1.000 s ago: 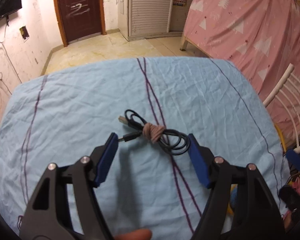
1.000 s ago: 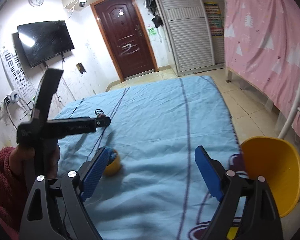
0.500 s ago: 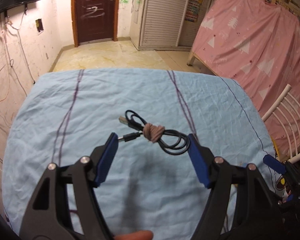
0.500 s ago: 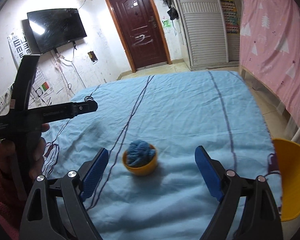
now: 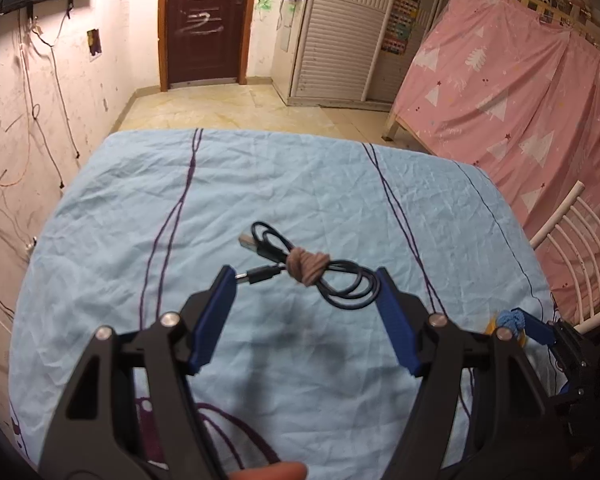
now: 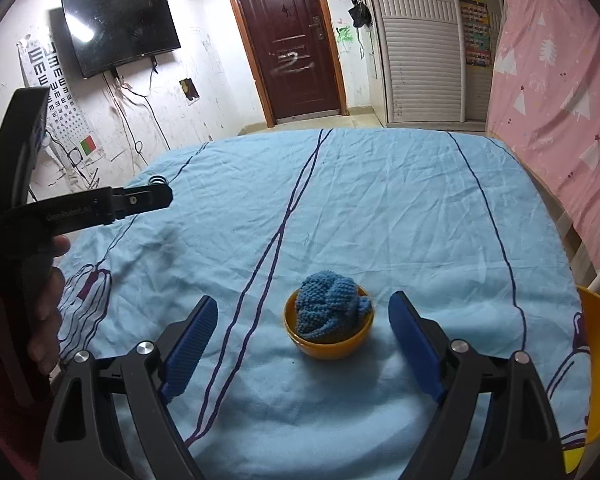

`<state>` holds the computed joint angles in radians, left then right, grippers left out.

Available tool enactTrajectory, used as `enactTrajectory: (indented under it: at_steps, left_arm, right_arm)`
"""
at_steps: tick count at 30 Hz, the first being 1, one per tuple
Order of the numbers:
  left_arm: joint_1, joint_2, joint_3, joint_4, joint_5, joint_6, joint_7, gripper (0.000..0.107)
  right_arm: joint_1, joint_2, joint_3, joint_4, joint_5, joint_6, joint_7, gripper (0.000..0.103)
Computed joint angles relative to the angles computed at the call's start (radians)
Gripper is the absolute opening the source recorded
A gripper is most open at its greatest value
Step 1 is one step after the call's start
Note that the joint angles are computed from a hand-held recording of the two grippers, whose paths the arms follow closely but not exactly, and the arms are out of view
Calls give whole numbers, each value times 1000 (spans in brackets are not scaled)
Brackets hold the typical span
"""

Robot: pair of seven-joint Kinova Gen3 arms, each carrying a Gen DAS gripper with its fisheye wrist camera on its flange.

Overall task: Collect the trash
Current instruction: 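Lower the open left tool over the black cable with pink tie, then close the left tool on the black cable while the right tool grasps the yellow yarn bowl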

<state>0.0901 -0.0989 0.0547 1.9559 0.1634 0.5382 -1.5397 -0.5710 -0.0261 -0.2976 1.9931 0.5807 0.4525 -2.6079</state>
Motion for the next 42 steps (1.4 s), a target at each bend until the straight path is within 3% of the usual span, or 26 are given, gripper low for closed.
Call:
enactTrajectory:
  at_steps: [9, 22, 28, 33, 35, 42]
  left_arm:
    - [-2, -4, -1, 14, 9, -14, -8, 67]
    - [3, -16, 35, 7, -92, -23, 81, 67]
    - [4, 6, 29, -33, -114, 40, 99, 67]
    - [8, 18, 41, -38, -161, 77, 143, 77]
    - [10, 13, 48, -26, -196, 81, 170, 88]
    - [26, 24, 60, -6, -245, 112, 207, 88]
  right_arm:
    - [-15, 21, 11, -13, 55, 51, -66, 35]
    - [3, -12, 9, 16, 104, 16, -120, 35]
    - [35, -39, -8, 23, 91, 7, -103, 35]
    - [59, -47, -20, 29, 78, -2, -95, 35]
    - [68, -52, -21, 32, 72, -9, -90, 35]
    - [100, -65, -28, 45, 51, -34, -77, 35]
